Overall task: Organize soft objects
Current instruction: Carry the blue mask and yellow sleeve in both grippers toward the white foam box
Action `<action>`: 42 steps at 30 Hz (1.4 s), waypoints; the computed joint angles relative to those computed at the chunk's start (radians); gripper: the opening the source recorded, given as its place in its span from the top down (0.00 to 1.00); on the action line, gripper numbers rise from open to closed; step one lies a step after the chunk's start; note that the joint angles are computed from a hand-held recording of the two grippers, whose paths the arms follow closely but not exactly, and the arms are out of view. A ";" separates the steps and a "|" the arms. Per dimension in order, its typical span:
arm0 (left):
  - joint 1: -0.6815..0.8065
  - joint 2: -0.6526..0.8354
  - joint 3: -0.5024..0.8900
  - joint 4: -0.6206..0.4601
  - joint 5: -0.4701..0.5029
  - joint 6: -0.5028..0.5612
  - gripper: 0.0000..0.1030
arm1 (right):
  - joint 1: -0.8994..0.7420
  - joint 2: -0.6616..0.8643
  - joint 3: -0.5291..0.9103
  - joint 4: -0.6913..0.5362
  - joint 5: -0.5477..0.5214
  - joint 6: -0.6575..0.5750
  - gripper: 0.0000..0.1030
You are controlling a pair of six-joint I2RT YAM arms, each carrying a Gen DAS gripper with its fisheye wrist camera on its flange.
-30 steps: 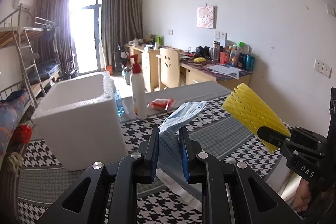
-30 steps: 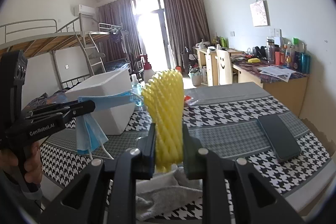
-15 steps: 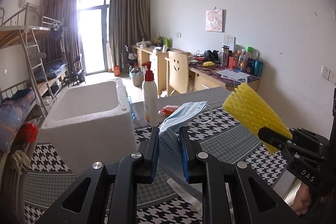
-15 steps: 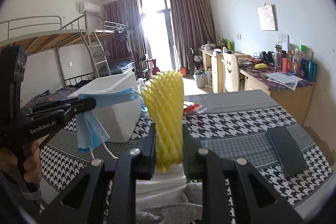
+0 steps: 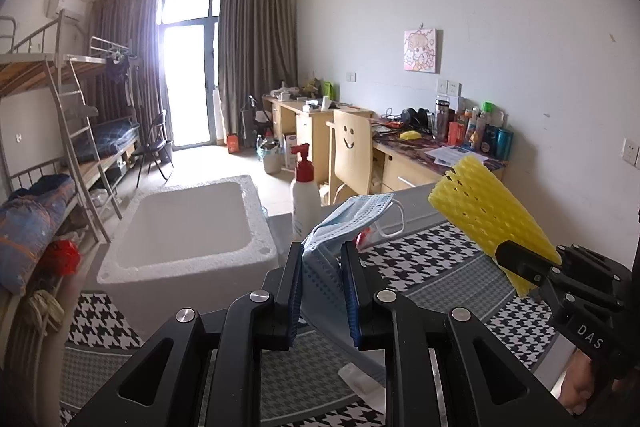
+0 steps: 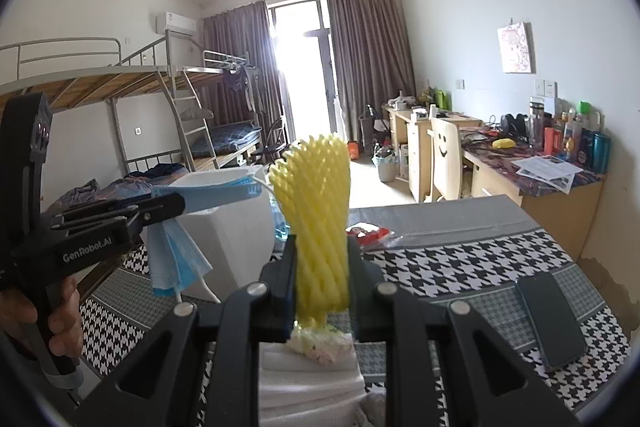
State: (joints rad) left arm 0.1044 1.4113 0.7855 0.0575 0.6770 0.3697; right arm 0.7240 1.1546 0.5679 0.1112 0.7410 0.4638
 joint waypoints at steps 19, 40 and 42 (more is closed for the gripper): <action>-0.012 0.064 0.113 0.032 -0.044 -0.088 0.80 | -0.056 0.069 0.082 0.033 -0.049 -0.059 0.76; 0.011 0.138 0.230 0.060 -0.143 -0.141 0.80 | -0.092 0.176 0.209 0.060 -0.132 -0.143 0.76; 0.021 0.152 0.249 0.058 -0.146 -0.149 0.80 | -0.089 0.192 0.228 0.061 -0.138 -0.152 0.76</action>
